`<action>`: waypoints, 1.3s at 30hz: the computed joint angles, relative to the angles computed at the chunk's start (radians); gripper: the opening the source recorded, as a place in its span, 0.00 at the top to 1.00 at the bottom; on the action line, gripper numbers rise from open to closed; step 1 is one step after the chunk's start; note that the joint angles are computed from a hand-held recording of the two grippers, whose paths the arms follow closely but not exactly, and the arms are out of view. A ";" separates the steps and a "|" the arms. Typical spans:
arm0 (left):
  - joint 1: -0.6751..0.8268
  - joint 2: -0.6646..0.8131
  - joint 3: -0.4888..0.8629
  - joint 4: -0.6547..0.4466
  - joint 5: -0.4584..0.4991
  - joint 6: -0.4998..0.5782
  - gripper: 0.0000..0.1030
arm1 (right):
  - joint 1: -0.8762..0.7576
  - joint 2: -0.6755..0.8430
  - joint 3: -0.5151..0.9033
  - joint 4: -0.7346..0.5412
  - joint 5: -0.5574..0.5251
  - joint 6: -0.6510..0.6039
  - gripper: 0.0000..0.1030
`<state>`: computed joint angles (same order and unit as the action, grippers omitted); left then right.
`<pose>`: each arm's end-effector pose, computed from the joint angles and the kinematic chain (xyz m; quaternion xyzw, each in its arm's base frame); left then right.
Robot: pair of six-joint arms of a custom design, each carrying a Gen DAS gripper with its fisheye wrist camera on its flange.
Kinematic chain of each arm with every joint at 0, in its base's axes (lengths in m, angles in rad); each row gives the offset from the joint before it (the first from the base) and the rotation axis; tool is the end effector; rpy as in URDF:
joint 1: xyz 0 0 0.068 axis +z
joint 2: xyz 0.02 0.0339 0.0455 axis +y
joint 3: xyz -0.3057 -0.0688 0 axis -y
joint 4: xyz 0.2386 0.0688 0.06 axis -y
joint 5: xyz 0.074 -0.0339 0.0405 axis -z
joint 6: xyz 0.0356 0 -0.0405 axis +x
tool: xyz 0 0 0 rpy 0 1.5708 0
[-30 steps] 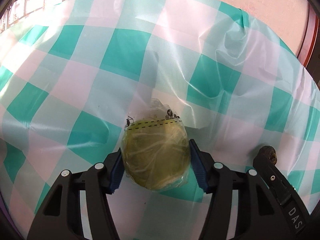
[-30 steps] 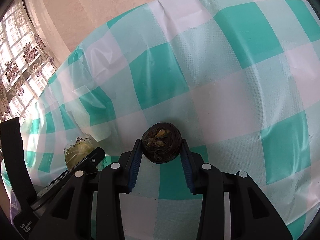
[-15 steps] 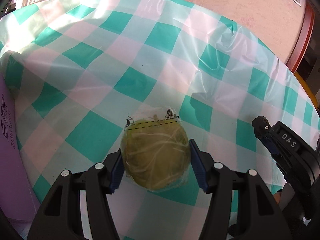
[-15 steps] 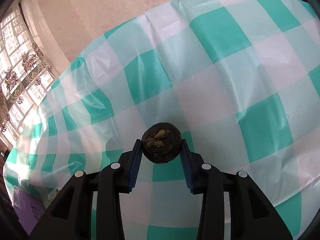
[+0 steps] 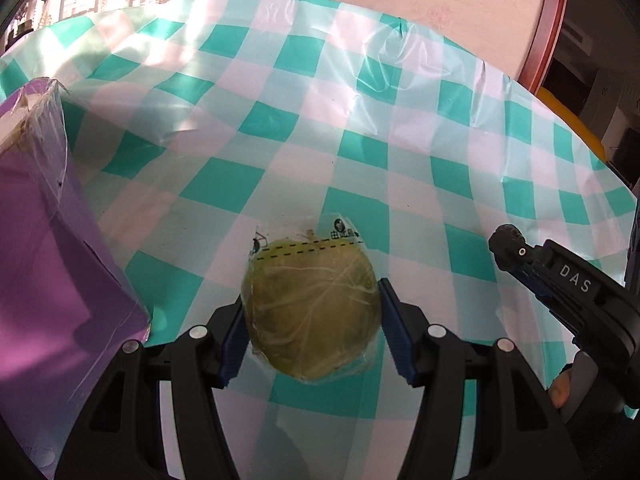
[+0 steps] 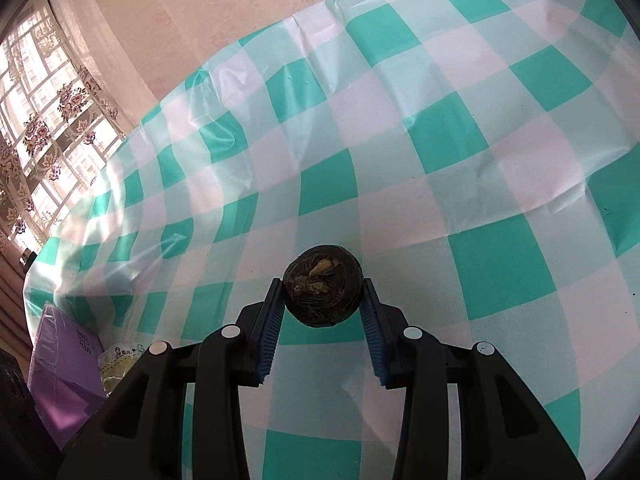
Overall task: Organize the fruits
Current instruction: 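Carry the cabbage with the left gripper over the box while the right carries the dark fruit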
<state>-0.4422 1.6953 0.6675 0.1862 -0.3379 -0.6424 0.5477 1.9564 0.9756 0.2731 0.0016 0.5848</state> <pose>0.2801 -0.1196 0.1633 -0.1517 0.9104 -0.0469 0.3821 0.3423 0.2087 0.1606 0.0172 0.9082 0.2238 0.3534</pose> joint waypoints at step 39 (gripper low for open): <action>-0.796 -0.635 -0.311 -0.661 -0.692 -0.543 0.42 | 0.580 -0.466 -0.343 -0.116 0.524 0.017 0.63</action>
